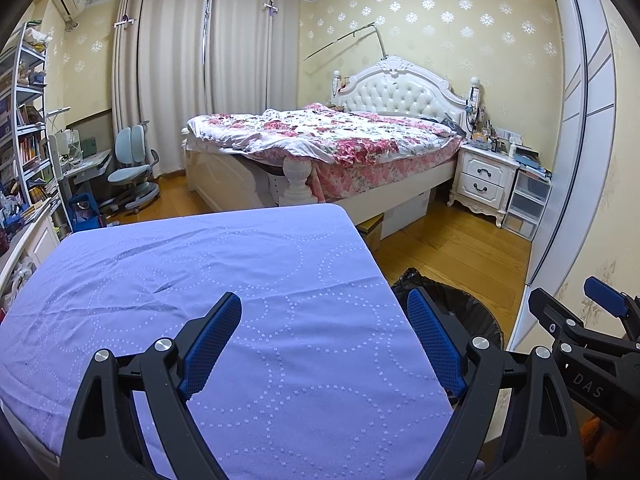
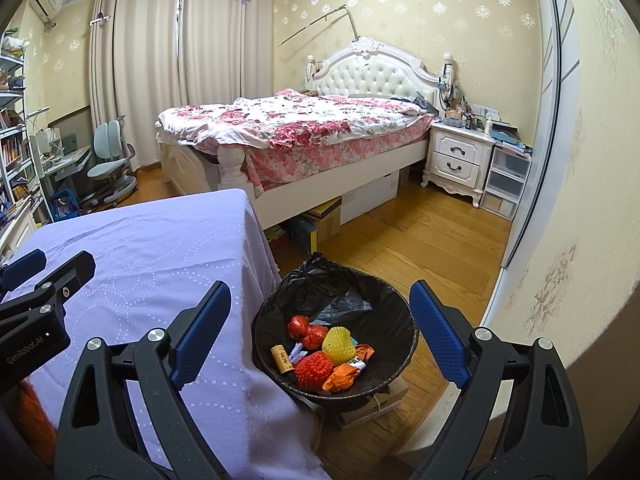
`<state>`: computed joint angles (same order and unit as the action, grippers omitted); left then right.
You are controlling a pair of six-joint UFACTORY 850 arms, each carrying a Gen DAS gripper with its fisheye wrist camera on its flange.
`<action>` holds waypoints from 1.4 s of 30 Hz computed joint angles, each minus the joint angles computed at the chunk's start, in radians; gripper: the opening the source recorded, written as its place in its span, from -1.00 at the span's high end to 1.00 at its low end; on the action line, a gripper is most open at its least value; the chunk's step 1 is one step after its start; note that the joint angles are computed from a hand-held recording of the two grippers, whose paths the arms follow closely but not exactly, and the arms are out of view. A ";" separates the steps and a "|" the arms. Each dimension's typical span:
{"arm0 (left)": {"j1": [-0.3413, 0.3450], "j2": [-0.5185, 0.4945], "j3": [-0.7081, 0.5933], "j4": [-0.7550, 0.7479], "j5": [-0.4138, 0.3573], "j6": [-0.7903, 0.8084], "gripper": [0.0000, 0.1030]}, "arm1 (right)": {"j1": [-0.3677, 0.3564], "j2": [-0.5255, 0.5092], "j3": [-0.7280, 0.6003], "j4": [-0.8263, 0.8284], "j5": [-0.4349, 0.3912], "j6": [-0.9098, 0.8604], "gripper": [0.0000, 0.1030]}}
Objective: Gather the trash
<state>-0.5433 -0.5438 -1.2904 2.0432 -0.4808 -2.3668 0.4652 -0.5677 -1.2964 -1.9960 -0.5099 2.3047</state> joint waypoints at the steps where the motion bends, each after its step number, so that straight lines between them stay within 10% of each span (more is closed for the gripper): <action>1: 0.000 0.000 0.000 0.000 0.000 0.000 -0.65 | 0.000 0.000 0.000 0.000 0.001 0.001 -0.72; 42: 0.032 0.021 0.028 0.129 0.019 -0.122 -0.65 | 0.004 -0.001 -0.002 0.007 -0.002 -0.007 -0.72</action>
<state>-0.5111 -0.5232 -1.2621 2.1719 -0.4615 -2.4890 0.4694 -0.5692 -1.2985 -1.9892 -0.5119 2.2981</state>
